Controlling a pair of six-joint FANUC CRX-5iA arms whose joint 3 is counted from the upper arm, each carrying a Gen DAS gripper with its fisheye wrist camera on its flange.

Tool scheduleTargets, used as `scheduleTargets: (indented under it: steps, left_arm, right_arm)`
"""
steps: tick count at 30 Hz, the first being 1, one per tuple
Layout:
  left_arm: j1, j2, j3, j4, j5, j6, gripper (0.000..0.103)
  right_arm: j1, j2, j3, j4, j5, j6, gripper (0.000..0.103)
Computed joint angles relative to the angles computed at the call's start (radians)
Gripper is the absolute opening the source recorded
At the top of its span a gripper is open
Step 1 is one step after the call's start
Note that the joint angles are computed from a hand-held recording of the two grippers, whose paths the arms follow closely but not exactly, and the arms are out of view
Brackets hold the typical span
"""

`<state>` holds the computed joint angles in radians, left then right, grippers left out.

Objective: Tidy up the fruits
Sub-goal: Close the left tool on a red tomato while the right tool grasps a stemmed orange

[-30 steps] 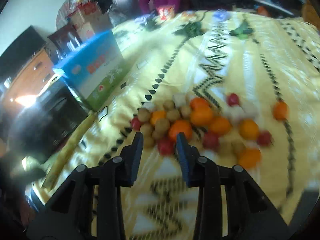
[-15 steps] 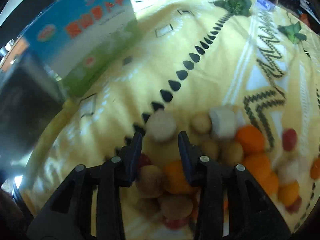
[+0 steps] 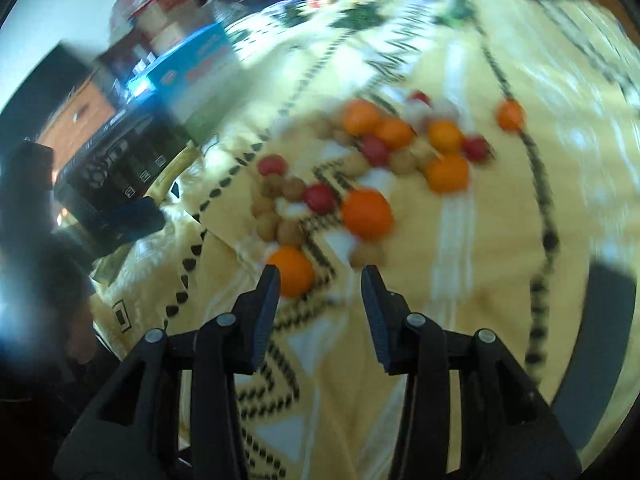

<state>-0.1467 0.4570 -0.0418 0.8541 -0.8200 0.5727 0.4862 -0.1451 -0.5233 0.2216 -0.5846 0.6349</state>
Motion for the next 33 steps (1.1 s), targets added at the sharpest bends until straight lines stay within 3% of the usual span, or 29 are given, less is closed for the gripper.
scheduleTargets:
  steps: [2, 4, 6, 11, 14, 17, 21, 26, 27, 29, 33]
  left_arm:
    - [-0.012, 0.039, 0.051, -0.027, -0.003, 0.045, 0.069]
    - [-0.021, 0.09, 0.124, -0.059, -0.029, 0.113, 0.056]
    - [-0.035, 0.133, 0.189, -0.08, -0.038, 0.158, 0.052]
    - [-0.063, 0.222, 0.311, -0.107, -0.061, 0.263, 0.052]
    - [-0.085, 0.254, 0.361, -0.178, -0.051, 0.289, 0.052]
    - [-0.095, 0.277, 0.388, -0.224, -0.042, 0.318, 0.052]
    - [-0.104, 0.277, 0.369, -0.227, -0.002, 0.297, 0.05]
    - [-0.107, 0.268, 0.348, -0.191, 0.026, 0.258, 0.036]
    - [-0.106, 0.263, 0.337, -0.179, 0.033, 0.245, 0.035]
    - [-0.105, 0.249, 0.313, -0.157, 0.052, 0.217, 0.035]
    - [-0.1, 0.253, 0.317, -0.156, 0.039, 0.209, 0.035]
  right_arm:
    - [-0.006, 0.0, -0.006, -0.015, 0.011, -0.012, 0.044]
    - [-0.019, 0.01, 0.006, -0.053, 0.019, 0.013, 0.044]
    - [-0.032, 0.022, 0.019, -0.074, 0.024, 0.039, 0.044]
    - [-0.054, 0.039, 0.03, -0.122, 0.048, 0.087, 0.044]
    - [-0.062, 0.051, 0.043, -0.135, 0.047, 0.114, 0.044]
    - [-0.057, 0.056, 0.029, -0.063, 0.064, 0.065, 0.044]
    - [-0.074, 0.086, 0.038, -0.025, 0.093, 0.03, 0.044]
    - [-0.098, 0.144, 0.056, 0.051, 0.128, -0.048, 0.044]
    - [-0.103, 0.156, 0.059, 0.073, 0.131, -0.074, 0.046]
    - [-0.114, 0.186, 0.074, 0.091, 0.138, -0.099, 0.061]
    - [-0.125, 0.253, 0.144, 0.029, 0.087, -0.01, 0.06]
